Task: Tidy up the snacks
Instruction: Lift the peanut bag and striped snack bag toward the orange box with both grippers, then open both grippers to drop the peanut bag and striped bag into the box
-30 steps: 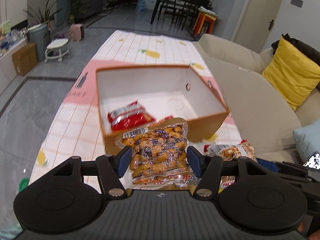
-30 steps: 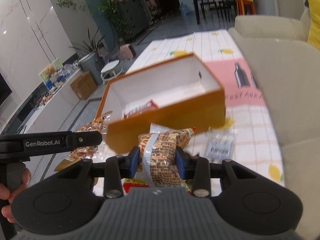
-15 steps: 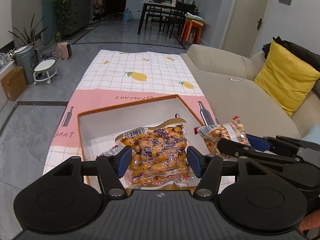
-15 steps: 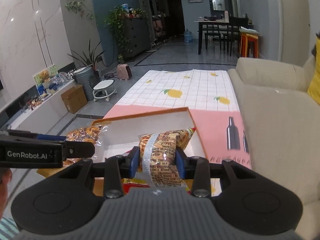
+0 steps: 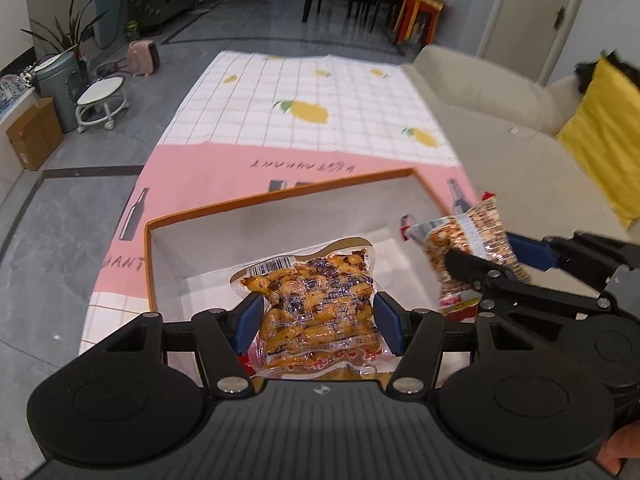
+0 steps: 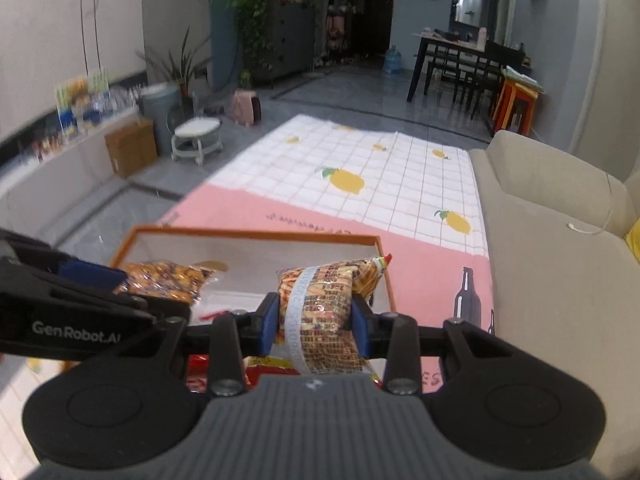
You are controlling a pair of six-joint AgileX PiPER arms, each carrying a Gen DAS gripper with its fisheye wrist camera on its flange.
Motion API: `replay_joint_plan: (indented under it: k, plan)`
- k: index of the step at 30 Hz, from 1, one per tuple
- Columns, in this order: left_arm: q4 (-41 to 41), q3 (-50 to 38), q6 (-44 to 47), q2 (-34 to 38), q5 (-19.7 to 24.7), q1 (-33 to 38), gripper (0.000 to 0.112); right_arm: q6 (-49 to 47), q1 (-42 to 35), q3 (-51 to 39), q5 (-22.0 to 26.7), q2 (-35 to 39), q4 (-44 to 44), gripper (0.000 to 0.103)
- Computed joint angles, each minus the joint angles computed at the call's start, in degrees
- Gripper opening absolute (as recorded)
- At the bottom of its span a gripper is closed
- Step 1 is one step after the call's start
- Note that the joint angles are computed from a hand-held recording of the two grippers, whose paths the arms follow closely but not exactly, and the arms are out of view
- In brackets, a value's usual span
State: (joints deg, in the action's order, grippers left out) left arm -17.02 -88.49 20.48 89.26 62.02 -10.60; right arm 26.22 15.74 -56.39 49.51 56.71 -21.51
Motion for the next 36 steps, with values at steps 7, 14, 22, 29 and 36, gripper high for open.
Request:
replay_joint_plan:
  k: [7,14,22,29,36]
  plan:
    - [7.7,0.4,-2.8,5.0,-1.6,-3.7,0.069,-8.5,-5.3,1.2,-4.1,8.3,3.6,0.035]
    - [11.6,2.5,-4.1,7.7,-2.0,-5.3,0.069,-9.2,-5.6,2.9,-5.6,13.6,0.7,0.035]
    - [13.7,3.2,-4.4,9.2,-2.5,-6.6,0.068,-7.5,-2.7,3.4,-4.4,17.3,-3.6,0.035]
    - [14.5,4.5,-5.1,9.4,-3.3,-6.6,0.055,-4.8,-1.7,4.1,-3.0,18.1,-3.5,0.036]
    - [14.6,4.2,-4.6,8.4,-2.6,-6.7,0.056,-2.9,-0.6,3.4,-1.2,18.2,-4.2,0.041]
